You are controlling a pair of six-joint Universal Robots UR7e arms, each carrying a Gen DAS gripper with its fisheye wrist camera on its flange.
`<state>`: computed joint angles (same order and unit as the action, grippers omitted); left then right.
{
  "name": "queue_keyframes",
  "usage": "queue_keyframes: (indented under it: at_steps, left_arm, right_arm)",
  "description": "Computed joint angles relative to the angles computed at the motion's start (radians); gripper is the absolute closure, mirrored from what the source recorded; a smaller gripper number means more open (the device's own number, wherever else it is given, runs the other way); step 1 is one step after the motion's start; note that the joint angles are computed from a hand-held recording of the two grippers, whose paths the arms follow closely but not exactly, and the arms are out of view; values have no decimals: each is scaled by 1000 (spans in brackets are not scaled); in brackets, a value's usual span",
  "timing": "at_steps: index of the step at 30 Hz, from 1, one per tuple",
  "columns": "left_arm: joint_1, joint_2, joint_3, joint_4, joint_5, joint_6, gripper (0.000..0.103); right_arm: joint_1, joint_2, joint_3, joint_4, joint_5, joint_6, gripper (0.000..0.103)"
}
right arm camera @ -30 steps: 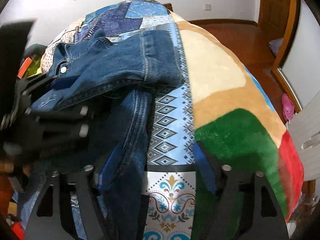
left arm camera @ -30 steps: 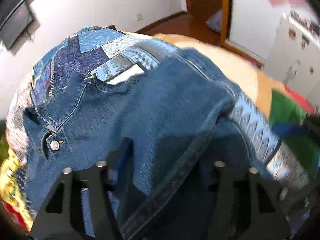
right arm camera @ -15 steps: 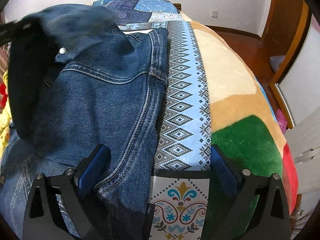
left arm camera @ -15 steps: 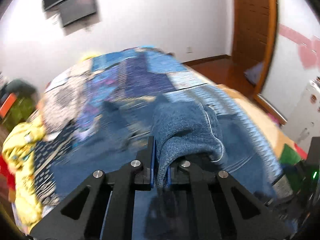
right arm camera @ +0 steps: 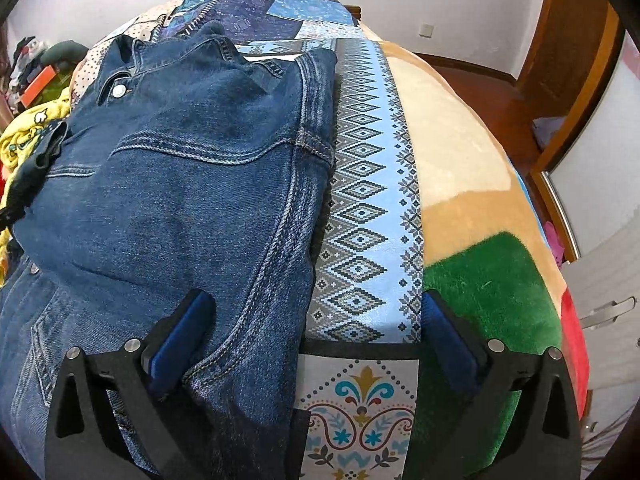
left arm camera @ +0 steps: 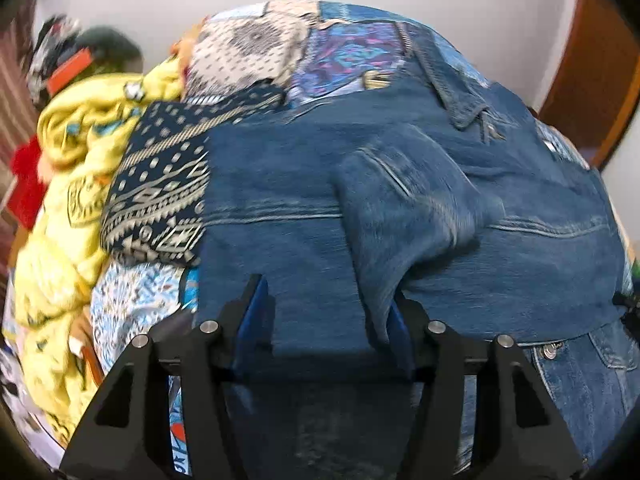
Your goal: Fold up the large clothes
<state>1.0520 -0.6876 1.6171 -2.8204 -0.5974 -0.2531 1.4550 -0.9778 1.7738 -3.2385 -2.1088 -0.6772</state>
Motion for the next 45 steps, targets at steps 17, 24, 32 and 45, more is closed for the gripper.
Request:
queue_keyframes:
  at_steps: [17, 24, 32, 45]
  left_arm:
    - [53, -111, 135, -37, -46, -219, 36]
    - [27, -161, 176, 45, 43, -172, 36]
    - [43, -176, 70, 54, -3, 6, 31]
    - [185, -38, -256, 188, -232, 36, 32]
  right_arm:
    - [2, 9, -8, -5, -15, 1, 0]
    - [13, 7, -15, 21, -42, 31, 0]
    - [46, -14, -65, 88, -11, 33, 0]
    - [46, 84, -290, 251, 87, 124, 16]
